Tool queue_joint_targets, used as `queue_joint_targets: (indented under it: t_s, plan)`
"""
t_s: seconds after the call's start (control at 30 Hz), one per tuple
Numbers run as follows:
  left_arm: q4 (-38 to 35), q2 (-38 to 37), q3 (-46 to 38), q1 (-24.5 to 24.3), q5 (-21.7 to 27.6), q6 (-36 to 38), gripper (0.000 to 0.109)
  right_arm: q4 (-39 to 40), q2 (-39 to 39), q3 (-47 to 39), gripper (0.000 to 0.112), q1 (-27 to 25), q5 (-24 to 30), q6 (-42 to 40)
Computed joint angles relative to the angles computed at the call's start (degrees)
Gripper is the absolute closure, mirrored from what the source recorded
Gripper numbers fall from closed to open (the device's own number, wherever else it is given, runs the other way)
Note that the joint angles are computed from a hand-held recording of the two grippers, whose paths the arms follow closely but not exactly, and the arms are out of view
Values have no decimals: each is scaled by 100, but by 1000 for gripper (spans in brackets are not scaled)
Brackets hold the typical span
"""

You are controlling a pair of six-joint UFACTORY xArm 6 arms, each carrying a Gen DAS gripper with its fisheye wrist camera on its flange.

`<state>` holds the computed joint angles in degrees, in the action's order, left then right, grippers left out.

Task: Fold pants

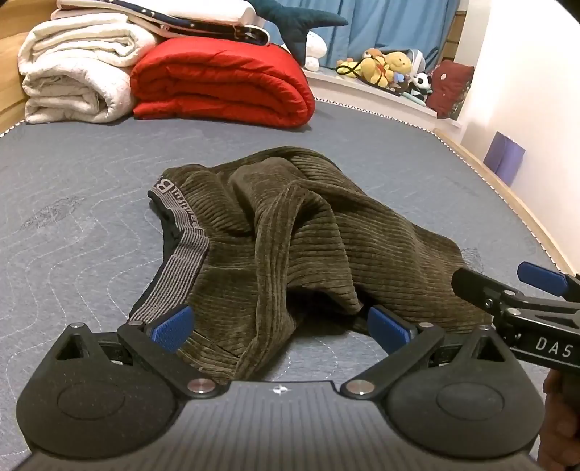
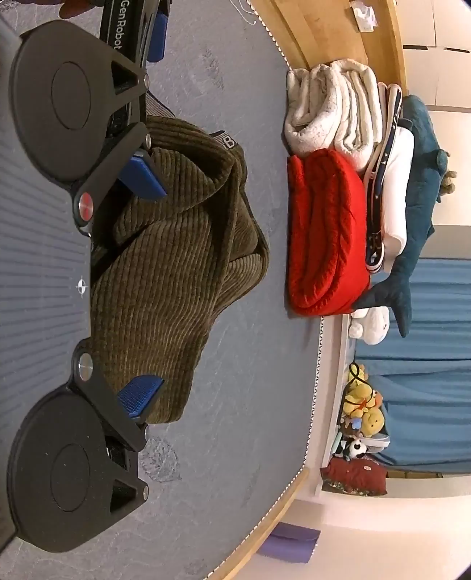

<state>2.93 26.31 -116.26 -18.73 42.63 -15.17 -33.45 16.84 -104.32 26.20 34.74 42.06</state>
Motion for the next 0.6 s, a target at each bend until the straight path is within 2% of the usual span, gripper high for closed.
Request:
queue_joint_targets:
  t_s: [0.2,0.6]
  plan:
    - [14,-13,22,-8,-2,1,6,158,-71,123,10,-102,-55,-144]
    - [38,-14,16,-16,25,-25,6,-122,19,-22,10,-24,-39,104]
